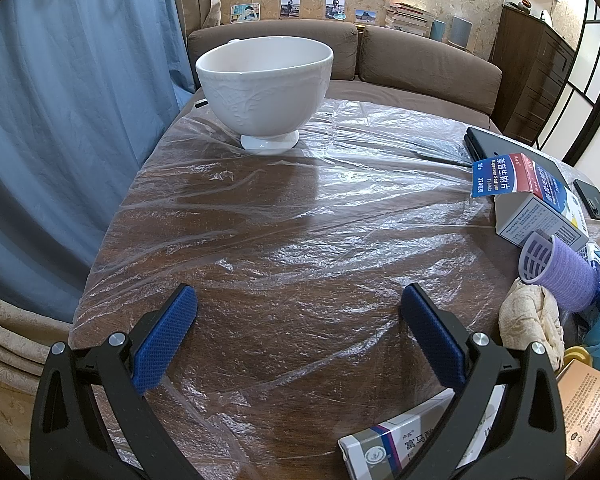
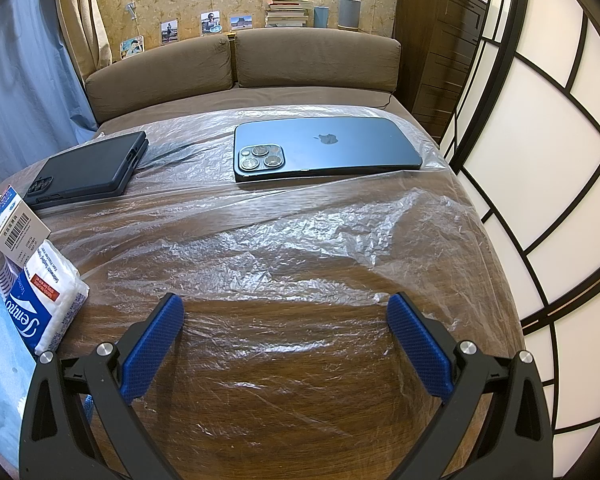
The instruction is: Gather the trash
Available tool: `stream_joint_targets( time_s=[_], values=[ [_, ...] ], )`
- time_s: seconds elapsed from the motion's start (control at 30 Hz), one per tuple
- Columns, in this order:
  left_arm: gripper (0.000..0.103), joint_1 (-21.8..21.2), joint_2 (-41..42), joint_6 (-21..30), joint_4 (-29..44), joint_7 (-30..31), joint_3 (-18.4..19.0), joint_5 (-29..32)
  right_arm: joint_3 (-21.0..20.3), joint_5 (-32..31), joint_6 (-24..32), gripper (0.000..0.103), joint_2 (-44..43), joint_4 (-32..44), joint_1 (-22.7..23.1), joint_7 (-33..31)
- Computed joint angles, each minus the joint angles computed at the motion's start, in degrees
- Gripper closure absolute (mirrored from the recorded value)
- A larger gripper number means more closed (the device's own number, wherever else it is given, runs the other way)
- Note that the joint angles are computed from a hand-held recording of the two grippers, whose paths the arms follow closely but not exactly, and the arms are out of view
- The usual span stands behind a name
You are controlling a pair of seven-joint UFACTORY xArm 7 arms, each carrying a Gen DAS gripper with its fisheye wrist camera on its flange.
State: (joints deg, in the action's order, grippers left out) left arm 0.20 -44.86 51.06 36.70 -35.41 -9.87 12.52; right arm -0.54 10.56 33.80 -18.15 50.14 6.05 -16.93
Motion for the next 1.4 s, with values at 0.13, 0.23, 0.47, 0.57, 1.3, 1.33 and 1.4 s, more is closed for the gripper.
stream_joint_targets(
  time_s=[0.13, 0.23, 0.47, 0.57, 1.3, 1.33, 1.4],
  values=[
    [0.001, -0.04, -0.01, 0.01, -0.01, -0.01, 0.04, 0.03, 0.02, 0.01, 0.0, 0.004, 0.0, 0.0, -0.03, -0.01],
    [0.001, -0.06, 0.01, 0.02, 0.02, -0.04, 0.03, 0.04, 0.03, 0.02, 0.0, 0.004, 0.0, 0.0, -0.04, -0.01],
    [0.001, -0.07, 0.02, 0.03, 0.03, -0.06, 0.03, 0.05, 0.03, 0.04, -0.03, 0.004, 0.0, -0.02, -0.03, -0.01],
    [0.001, -0.07, 0.03, 0.03, 0.03, -0.06, 0.04, 0.06, 0.04, 0.04, -0.03, 0.004, 0.0, -0.02, -0.04, -0.01],
    [0.001, -0.36, -0.1, 1.45, 0.62, 1.01, 0.63, -0.3, 0.08, 0.0, 1.35, 0.004, -0.07, 0.38, -0.09, 0.64],
    [0.001, 0.06, -0.33, 2.99, 1.16, 0.85, 0.65, -0.32, -0.51, 1.25, 1.58, 0.004, -0.64, 0.25, 0.31, -0.1],
    [0.001, 0.4, -1.86, 3.46, 1.0, 0.19, 0.85, -0.49, -1.44, 4.03, 2.55, 0.004, -3.68, -0.41, 1.33, -1.71]
  ],
)
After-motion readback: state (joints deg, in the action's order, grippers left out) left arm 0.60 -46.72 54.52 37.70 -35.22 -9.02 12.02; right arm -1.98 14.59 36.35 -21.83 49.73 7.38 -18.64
